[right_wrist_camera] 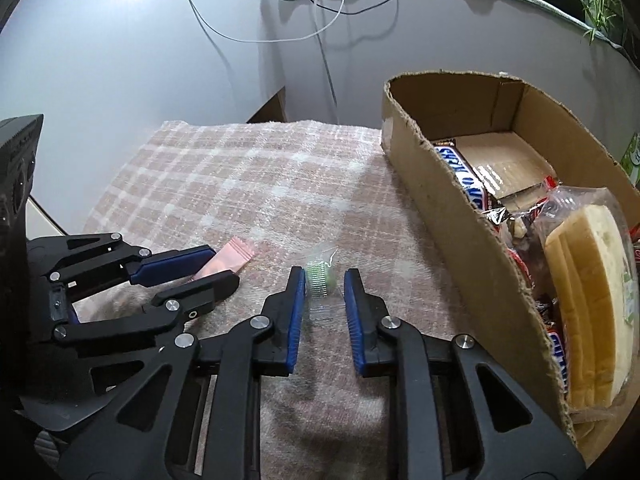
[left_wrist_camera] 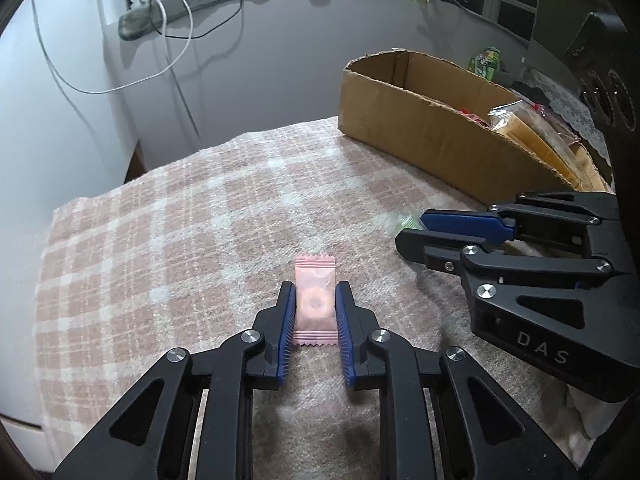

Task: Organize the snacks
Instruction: 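Grasp the pink candy with the left tool while the right tool grasps the green candy, then carry both candies into the box and open both tools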

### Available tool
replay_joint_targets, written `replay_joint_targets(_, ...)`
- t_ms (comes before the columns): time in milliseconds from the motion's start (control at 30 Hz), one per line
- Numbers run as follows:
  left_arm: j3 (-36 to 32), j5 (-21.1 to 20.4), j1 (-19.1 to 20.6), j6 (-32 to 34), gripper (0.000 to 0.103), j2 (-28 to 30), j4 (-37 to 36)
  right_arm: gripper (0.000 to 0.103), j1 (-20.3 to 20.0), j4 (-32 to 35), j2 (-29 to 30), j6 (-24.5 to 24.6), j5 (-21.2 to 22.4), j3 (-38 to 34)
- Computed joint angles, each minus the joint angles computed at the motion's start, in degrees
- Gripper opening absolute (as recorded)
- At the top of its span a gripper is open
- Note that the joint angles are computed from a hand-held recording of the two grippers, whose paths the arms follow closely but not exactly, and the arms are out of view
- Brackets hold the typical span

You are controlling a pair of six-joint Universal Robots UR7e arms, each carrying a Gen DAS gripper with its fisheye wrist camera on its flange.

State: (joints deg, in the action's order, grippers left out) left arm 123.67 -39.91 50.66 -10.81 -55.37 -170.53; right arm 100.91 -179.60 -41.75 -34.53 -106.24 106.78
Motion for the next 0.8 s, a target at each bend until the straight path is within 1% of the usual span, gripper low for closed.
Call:
replay_joint_targets(367,1.93,1.78,-2.42,-4.01,0.018,-1.73,-2.13,0.021,-0.23,0.2,-4.99,-1.97,3.39,3.33)
replay_joint_targets(600,0.33,3.04,-4.87,-2.85,0.018,-1.26,-4.35,0.021,-0.48,1.5,-9.8,-3.2,6.05,4.06)
replay_joint_targets(800,-2.8,3.33,-6.29,-0.61,0.018,1.12,-6.9,0.021,-1.49,3.42,-12.66,-3.47,7.43,2.47)
